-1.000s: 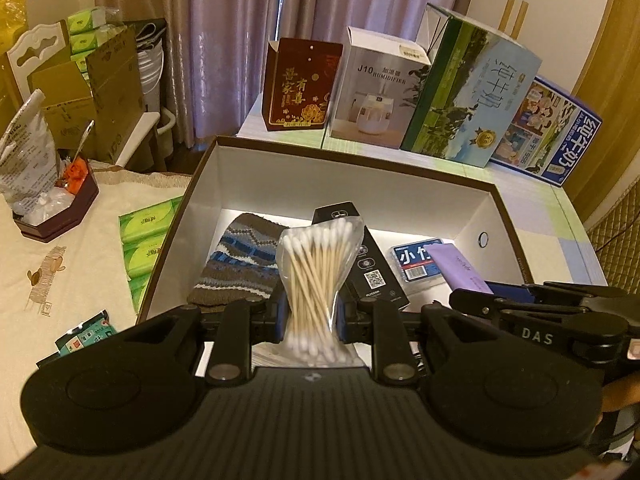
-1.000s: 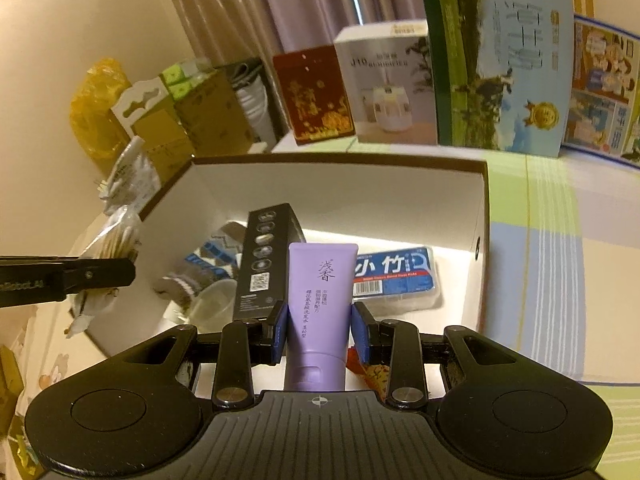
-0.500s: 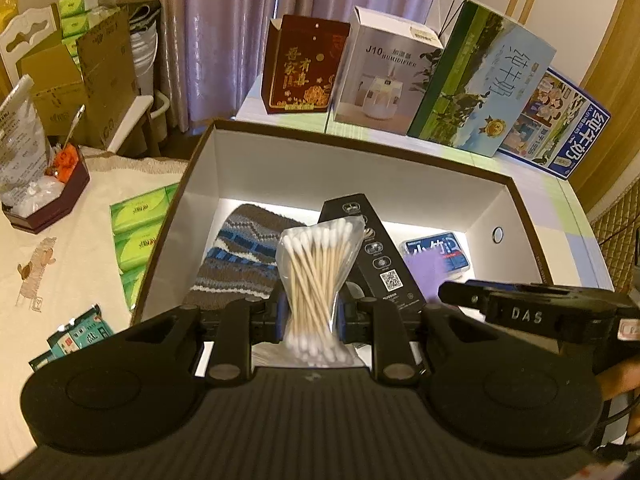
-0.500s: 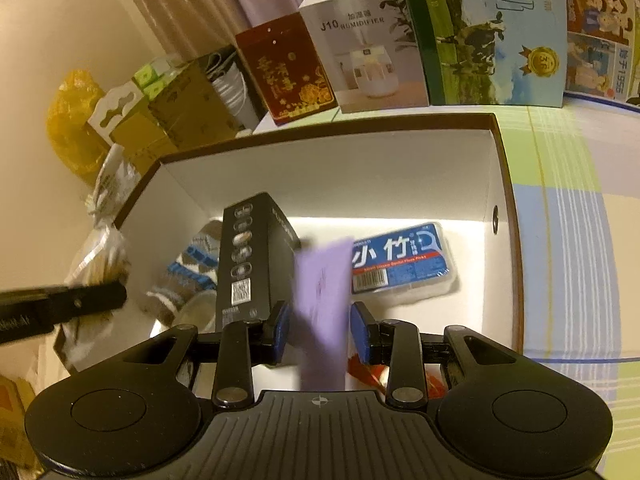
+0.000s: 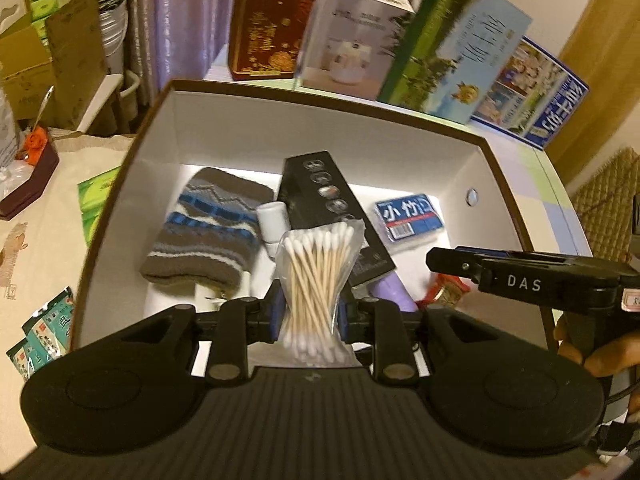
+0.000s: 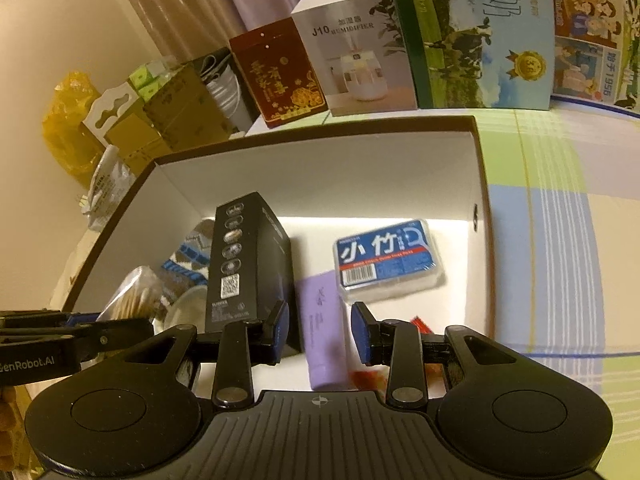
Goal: Organize objects
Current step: 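Lower the swab bag and lavender tube into the box and open both tools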
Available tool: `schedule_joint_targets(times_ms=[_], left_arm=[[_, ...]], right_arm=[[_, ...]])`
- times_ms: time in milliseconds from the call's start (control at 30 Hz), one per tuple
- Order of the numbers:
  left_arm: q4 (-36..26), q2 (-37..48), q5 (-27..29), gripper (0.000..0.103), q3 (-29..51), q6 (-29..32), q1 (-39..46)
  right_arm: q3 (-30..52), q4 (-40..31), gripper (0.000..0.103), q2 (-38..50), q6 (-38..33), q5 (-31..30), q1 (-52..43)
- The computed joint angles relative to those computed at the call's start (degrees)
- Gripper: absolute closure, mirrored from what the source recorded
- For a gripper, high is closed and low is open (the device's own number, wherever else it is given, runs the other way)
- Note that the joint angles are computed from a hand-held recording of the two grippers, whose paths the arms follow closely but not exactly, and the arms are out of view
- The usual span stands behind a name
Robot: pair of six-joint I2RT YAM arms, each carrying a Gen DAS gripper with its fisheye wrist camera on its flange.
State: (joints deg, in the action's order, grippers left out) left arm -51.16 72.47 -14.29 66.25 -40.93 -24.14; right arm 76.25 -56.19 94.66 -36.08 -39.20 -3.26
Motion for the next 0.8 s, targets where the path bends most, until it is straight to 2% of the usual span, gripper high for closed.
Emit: schedule_joint_targets(times_ms=[67,200,300,467,533,633,800], left_arm=[[0.2,0.6,0.2,0.076,0.3,0.2,-0.6],[-0.2,1.1,-1.0,0.051,1.0,0.2,-1.9],[-0.8,1.2,-1.8,0.039,1.5,0.4,-2.3],[-2.5,0.9,-3.7,0.024,2.0,0.1,-2.8],[-3.2,0.5,-4.4,0.015,2.2,0.0,-3.2],[-4.1,0.2,-5.8,0.01,2.5,-0.1,-4.0],[-5.6,-0.3,-7.2,0.009,2.8,-0.9,-5.1]], right_arm=[[-0.2,-0.6,0.071,-0.8,-1.2,0.1,-0.5],[-1.1,-1.9,0.063,-3.0,-4.2,-0.6,-1.8],[-2.5,-1.6,0.048,-5.2,-6.1,-0.6,-2.7],[-3.8,-3.0,0.034,-7.9,-10.4,-0.4,-4.1],[-4.5,-3.6,0.022,-8.9,-11.8,-0.4,-4.5],[-5.6,-3.9,0.012,-11.0,-13.2,-0.5,-5.3],[-6.8,-4.2,0.003,-13.7,-13.7,-0.4,-6.2]])
